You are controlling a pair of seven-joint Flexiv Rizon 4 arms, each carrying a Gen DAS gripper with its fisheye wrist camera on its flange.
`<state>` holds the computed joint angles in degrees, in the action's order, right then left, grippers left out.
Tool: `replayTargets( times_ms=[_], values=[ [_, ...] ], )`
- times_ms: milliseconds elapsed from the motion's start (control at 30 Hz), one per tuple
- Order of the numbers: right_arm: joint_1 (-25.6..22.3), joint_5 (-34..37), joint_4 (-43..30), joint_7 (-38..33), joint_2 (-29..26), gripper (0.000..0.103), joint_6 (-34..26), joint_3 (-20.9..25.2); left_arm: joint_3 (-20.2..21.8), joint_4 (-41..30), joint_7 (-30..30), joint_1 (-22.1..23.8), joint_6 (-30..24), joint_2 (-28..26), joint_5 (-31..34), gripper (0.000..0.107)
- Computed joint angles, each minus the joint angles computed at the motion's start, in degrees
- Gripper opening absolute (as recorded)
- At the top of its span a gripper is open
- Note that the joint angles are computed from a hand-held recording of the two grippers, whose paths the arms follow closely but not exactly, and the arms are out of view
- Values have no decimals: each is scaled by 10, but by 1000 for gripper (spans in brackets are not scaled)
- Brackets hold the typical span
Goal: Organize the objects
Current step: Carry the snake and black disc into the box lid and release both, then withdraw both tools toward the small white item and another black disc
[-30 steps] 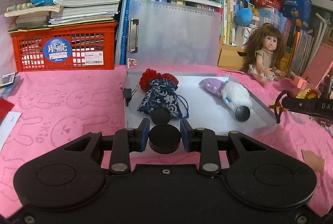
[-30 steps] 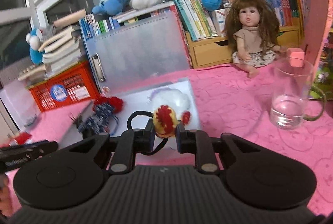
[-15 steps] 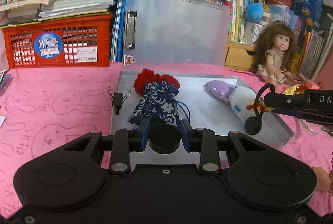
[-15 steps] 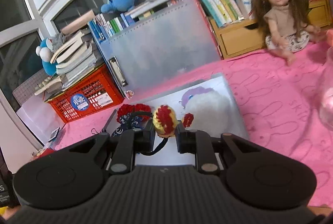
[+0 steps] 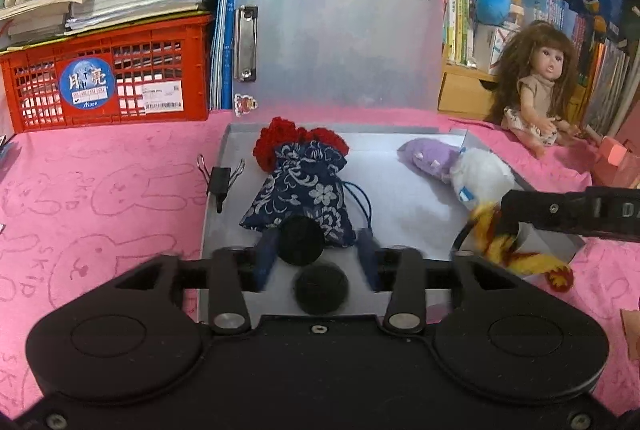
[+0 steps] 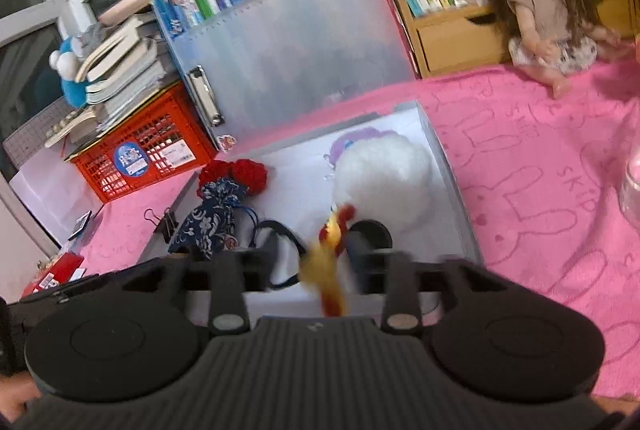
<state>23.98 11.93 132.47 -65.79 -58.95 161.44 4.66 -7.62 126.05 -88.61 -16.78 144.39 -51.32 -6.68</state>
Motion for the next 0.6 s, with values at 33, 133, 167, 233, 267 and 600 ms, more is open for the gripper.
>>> replayTargets(
  times_ms=[33,133,167,233,267,600],
  values=[
    [5,5,1,-6,-1,71,10,-2,-1,1,-2,2,3,1,4,49],
    [18,21,7,-25,6,73,22,-6,0,8,-1,4,5,9,11,53],
    [21,26,9,-29,9,74,25,-6,0,11,-1,4,7,11,12,54],
    [23,31,14,-36,11,74,33,-6,1,18,0,8,11,16,21,56],
    [24,35,17,-39,11,74,37,-4,1,22,1,9,12,19,24,56],
    [23,36,57,-37,-6,73,89,15,-5,73,-8,31,38,30,81,59]
  ],
)
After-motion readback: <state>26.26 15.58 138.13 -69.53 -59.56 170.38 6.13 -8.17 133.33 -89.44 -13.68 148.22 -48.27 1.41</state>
